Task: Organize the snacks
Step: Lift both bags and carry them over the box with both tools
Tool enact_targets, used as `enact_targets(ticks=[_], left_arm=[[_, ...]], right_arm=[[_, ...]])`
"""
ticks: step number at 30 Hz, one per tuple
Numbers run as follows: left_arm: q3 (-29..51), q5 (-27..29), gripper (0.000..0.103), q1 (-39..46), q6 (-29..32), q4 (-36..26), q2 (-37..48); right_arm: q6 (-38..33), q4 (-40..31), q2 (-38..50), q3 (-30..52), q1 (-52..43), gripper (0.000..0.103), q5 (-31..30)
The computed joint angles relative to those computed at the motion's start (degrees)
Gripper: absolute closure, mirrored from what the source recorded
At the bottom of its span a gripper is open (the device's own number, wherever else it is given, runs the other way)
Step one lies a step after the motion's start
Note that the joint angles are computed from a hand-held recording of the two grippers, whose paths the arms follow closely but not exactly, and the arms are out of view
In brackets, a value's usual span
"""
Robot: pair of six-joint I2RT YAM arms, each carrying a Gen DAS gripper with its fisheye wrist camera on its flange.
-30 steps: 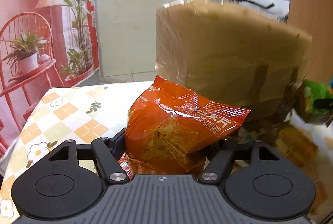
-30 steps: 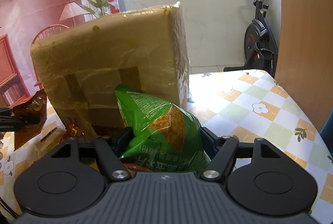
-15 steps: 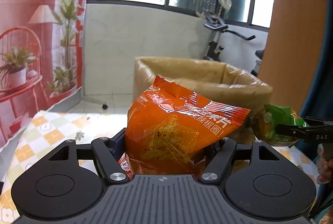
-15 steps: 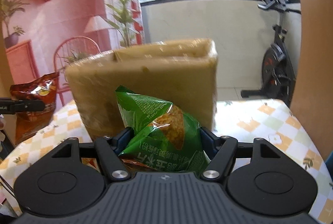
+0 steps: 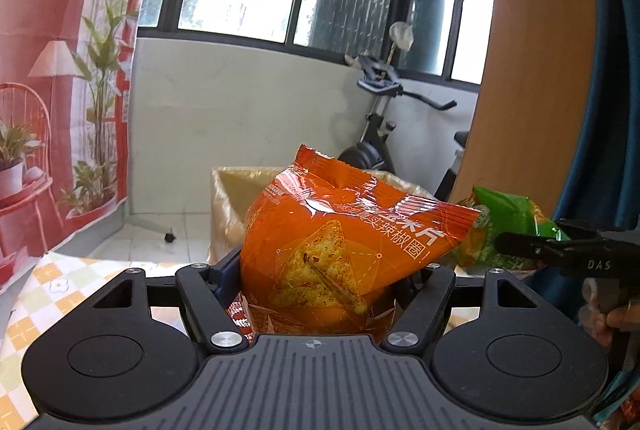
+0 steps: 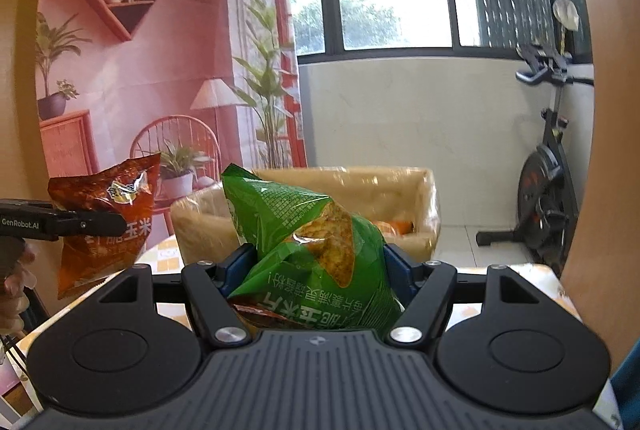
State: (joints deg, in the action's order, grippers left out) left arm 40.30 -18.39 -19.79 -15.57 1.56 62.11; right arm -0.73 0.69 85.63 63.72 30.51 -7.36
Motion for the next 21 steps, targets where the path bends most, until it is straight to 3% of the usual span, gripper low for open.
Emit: enact_targets(ticks=[21], left_arm=[[8.4,5.5,0.029,3.3,0.8,2.4,6.0]], right_arm=[[-0.4,-1.5,4.5,10.5,-2.1,0.032,-3.1]])
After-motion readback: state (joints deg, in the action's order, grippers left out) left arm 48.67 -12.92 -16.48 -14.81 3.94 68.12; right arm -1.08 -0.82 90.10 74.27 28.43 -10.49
